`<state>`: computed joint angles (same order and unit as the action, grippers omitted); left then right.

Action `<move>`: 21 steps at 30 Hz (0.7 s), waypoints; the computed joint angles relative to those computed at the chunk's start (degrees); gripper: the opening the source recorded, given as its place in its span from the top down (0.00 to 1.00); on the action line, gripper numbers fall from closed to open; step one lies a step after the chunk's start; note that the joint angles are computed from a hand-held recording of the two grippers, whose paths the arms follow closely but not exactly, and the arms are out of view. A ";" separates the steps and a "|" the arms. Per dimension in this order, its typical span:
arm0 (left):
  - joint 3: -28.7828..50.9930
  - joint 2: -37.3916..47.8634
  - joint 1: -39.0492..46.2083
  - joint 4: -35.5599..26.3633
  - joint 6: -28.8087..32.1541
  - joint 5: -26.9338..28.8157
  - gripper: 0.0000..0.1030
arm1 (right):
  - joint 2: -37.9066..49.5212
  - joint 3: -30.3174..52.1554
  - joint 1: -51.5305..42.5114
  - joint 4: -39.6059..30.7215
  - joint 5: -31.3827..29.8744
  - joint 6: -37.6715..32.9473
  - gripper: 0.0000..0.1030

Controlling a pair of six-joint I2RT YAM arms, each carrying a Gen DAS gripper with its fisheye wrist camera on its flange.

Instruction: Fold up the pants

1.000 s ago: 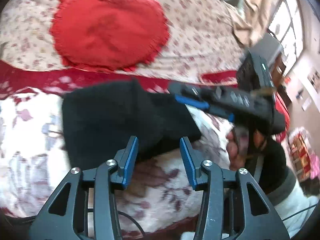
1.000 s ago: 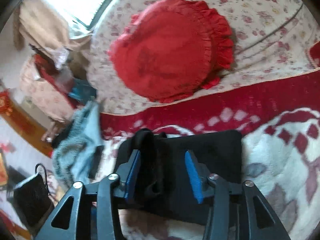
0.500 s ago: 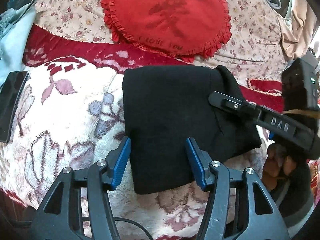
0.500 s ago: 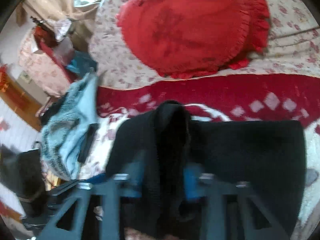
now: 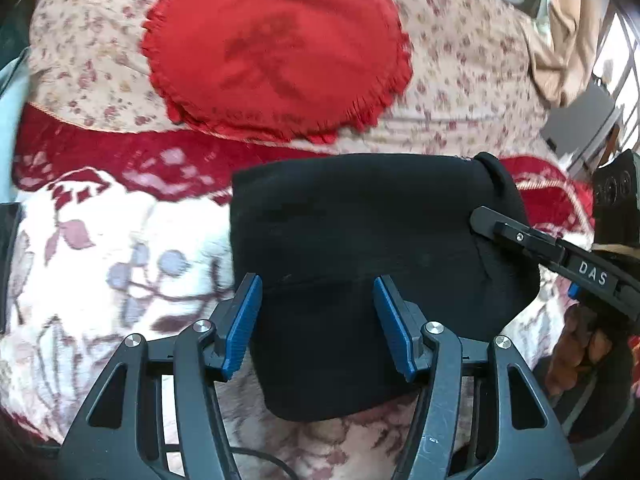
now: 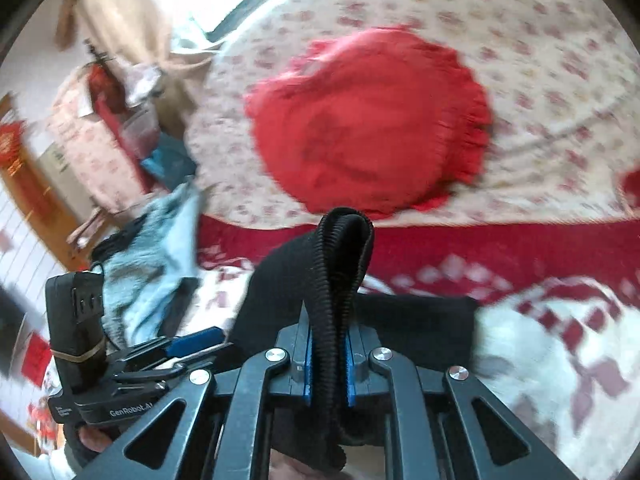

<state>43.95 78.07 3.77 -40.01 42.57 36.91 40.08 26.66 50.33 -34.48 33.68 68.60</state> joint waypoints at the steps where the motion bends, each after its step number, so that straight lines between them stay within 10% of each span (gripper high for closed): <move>1: -1.12 -0.24 -1.32 1.49 -0.87 -0.90 0.44 | -0.34 -0.64 -0.43 -1.08 -0.16 1.14 0.90; 5: -5.40 -2.53 -5.06 8.32 -4.23 -4.62 0.42 | 0.54 -6.88 -11.27 4.23 -10.93 -2.94 0.85; 15: -0.06 -1.74 -4.30 7.15 -7.28 -4.08 0.42 | -1.47 2.56 -5.83 -13.54 0.62 1.11 0.69; 21: -0.71 1.16 -10.18 12.75 -11.79 -9.50 0.42 | 9.99 5.21 -15.85 -4.64 -6.22 -11.81 0.71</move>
<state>43.24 79.23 -6.41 -27.26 30.78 27.42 50.07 31.87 34.48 -39.11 27.46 56.79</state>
